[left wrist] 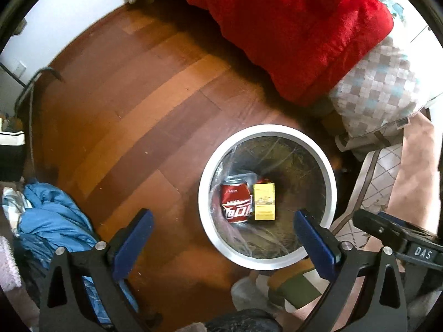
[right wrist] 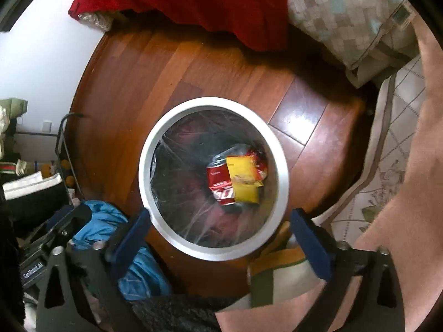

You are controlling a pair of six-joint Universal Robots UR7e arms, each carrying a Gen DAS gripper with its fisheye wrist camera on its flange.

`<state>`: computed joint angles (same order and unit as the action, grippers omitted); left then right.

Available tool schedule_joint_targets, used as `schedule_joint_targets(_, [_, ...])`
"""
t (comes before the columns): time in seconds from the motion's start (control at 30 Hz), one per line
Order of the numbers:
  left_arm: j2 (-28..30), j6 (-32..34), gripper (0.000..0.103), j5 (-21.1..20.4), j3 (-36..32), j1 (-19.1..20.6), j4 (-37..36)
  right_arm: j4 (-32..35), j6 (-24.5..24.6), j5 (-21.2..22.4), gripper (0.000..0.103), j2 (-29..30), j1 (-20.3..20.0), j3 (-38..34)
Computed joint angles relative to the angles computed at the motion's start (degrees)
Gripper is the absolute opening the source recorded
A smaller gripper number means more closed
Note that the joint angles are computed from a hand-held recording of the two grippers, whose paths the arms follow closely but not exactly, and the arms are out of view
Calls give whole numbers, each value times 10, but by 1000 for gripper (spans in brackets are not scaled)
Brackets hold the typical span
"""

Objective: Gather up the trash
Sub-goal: 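Carry the box and can over the bin and release both, then swing both tools back over the table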

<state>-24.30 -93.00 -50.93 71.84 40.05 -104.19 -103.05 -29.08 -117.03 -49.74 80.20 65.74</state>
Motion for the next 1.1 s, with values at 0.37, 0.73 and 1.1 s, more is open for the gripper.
schedule_joint_targets(0.37, [8, -35, 103, 8, -24, -33, 70, -154, -121, -73, 103, -84, 23, 123])
schedule_joint_targets(0.73, [17, -65, 103, 30, -66, -66, 145, -187, -142, -61, 103, -131, 28, 161])
schedule_joint_targets(1.1, [38, -109, 103, 70, -147, -121, 253, -184, -156, 13, 103, -215, 34, 177])
